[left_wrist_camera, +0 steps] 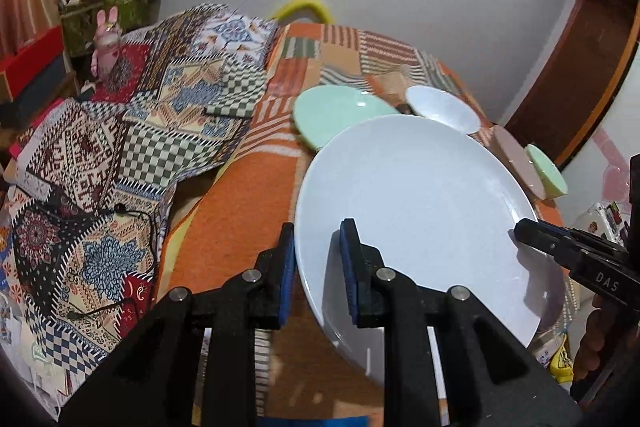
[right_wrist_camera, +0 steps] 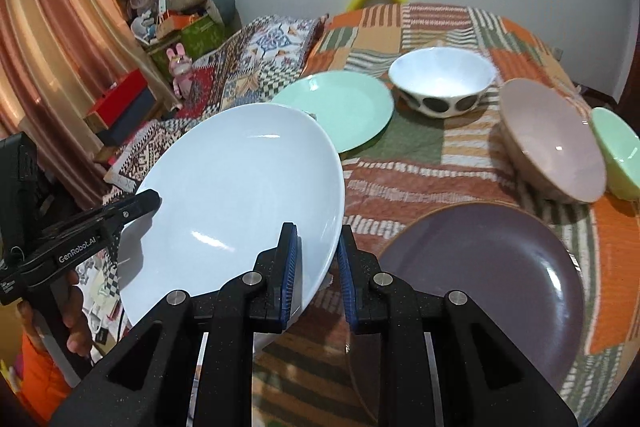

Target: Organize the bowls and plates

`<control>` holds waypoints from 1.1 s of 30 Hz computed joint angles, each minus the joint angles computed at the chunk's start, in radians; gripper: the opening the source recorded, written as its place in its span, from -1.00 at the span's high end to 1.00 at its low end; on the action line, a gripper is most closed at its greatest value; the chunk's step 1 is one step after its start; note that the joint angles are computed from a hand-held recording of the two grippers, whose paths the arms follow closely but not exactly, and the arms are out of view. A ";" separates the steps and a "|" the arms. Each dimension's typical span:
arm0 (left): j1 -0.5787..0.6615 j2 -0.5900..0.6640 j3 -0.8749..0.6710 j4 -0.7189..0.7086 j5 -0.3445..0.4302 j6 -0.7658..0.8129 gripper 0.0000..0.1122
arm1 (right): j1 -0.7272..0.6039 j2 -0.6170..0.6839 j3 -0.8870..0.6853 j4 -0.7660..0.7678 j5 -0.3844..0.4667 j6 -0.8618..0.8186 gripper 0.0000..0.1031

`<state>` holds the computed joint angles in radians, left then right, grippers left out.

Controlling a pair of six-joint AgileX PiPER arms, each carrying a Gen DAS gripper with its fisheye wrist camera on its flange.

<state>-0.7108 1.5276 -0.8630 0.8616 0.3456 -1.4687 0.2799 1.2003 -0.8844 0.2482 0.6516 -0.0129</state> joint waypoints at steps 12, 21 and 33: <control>-0.204 0.067 -0.199 -0.040 0.171 0.037 0.62 | -0.273 -0.196 0.056 0.147 0.140 -0.230 0.64; -0.309 0.193 -0.387 -0.109 0.261 0.108 0.61 | -0.674 -0.259 0.091 0.375 0.330 -0.605 0.64; -0.335 0.363 -0.606 -0.230 0.339 0.277 0.61 | -0.971 -0.199 0.124 0.489 0.445 -0.866 0.64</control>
<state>-1.0456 1.8908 -1.4693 0.6321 0.6851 -1.1913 -0.6912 1.0012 -0.7606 0.7371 1.0968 -0.8785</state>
